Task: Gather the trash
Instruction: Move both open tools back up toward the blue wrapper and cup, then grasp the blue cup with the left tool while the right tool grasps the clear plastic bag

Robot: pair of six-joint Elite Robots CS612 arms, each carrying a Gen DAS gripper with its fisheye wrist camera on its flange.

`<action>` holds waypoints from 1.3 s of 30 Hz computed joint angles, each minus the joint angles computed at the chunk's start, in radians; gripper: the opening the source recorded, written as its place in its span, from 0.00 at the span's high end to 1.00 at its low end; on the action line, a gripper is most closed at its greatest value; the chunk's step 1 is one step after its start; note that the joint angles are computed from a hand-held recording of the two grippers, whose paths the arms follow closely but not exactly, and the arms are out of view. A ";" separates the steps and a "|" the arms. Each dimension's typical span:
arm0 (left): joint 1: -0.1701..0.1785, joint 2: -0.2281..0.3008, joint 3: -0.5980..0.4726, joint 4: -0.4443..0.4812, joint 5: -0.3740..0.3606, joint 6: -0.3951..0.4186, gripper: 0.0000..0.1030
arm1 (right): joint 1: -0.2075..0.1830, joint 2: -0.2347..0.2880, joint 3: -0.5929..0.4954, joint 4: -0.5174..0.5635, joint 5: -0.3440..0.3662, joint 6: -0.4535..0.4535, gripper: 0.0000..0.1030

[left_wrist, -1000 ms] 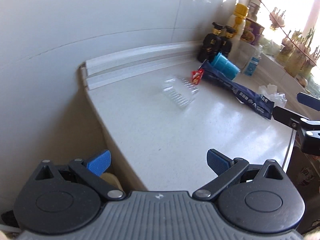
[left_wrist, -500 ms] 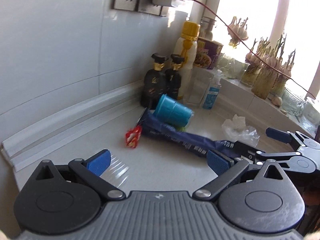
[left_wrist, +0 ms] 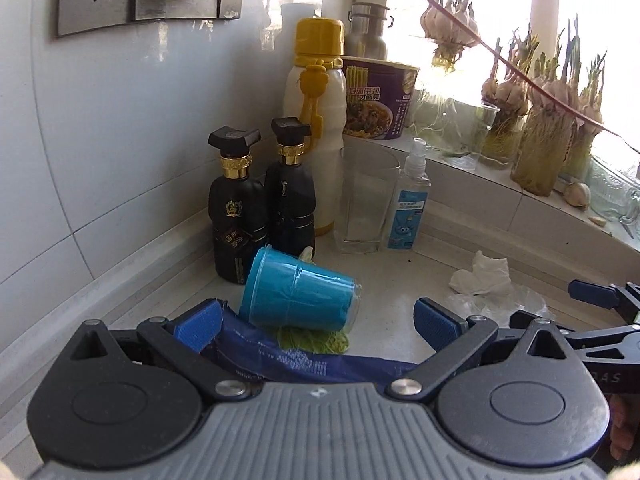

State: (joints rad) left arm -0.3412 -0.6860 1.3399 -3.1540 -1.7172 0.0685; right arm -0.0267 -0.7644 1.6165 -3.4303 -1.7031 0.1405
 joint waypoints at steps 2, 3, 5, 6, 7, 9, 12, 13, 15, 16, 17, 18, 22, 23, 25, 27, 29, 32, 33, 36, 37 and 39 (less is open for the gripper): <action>-0.001 0.016 -0.027 0.020 0.009 0.023 0.01 | -0.005 0.002 -0.002 0.010 0.014 0.017 0.01; -0.001 0.023 -0.037 0.027 0.012 0.033 0.01 | -0.006 0.004 -0.003 0.014 0.021 0.020 0.01; -0.002 0.033 -0.060 0.059 0.024 0.040 0.01 | -0.009 0.006 -0.007 0.029 0.033 0.019 0.01; -0.001 0.034 -0.068 0.082 0.028 0.020 0.01 | -0.009 0.007 -0.009 0.034 0.038 0.017 0.01; 0.002 0.033 -0.080 0.118 0.026 -0.028 0.01 | -0.010 0.007 -0.009 0.035 0.040 0.017 0.01; 0.009 0.030 -0.100 0.192 0.013 -0.171 0.01 | -0.011 0.008 -0.010 0.036 0.045 0.021 0.01; 0.020 0.027 -0.131 0.288 -0.039 -0.385 0.07 | -0.012 0.009 -0.011 0.041 0.046 0.040 0.01; 0.023 0.025 -0.139 0.307 -0.059 -0.444 0.08 | -0.012 0.009 -0.012 0.044 0.045 0.048 0.01; 0.028 0.026 -0.148 0.302 -0.103 -0.537 0.13 | -0.013 0.008 -0.012 0.046 0.045 0.057 0.01; 0.028 0.026 -0.151 0.292 -0.115 -0.568 0.13 | -0.013 0.008 -0.012 0.047 0.047 0.058 0.01; 0.026 0.027 -0.157 0.292 -0.119 -0.595 0.13 | -0.014 0.008 -0.012 0.048 0.050 0.059 0.01; 0.024 0.028 -0.164 0.299 -0.117 -0.619 0.13 | -0.014 0.008 -0.013 0.051 0.051 0.060 0.01; 0.013 0.047 -0.203 0.367 -0.069 -0.784 0.18 | -0.015 0.009 -0.018 0.068 0.055 0.080 0.01; 0.012 0.051 -0.211 0.390 -0.057 -0.833 0.19 | -0.015 0.009 -0.019 0.070 0.056 0.086 0.01; 0.007 0.062 -0.229 0.433 -0.022 -0.918 0.22 | -0.016 0.009 -0.021 0.080 0.055 0.099 0.02; 0.000 0.069 -0.242 0.462 0.021 -0.969 0.25 | -0.017 0.009 -0.024 0.097 0.055 0.109 0.03; -0.006 0.077 -0.253 0.469 0.057 -0.990 0.27 | -0.017 0.011 -0.029 0.111 0.052 0.117 0.03; -0.014 0.086 -0.267 0.477 0.102 -0.991 0.33 | -0.017 0.011 -0.031 0.127 0.046 0.130 0.08; -0.015 0.087 -0.268 0.483 0.114 -0.997 0.36 | -0.017 0.011 -0.032 0.130 0.046 0.134 0.08; -0.016 0.093 -0.271 0.485 0.119 -1.022 0.42 | -0.019 0.008 -0.031 0.138 0.048 0.145 0.15; -0.014 0.098 -0.278 0.484 0.117 -1.025 0.42 | -0.020 0.008 -0.031 0.141 0.053 0.147 0.17; -0.009 0.106 -0.280 0.463 0.096 -1.034 0.41 | -0.022 0.009 -0.033 0.145 0.062 0.140 0.26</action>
State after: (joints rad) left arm -0.3507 -0.5804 1.0596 -2.6914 -1.6215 -0.9655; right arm -0.0482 -0.7555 1.5836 -3.2854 -1.6412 0.2801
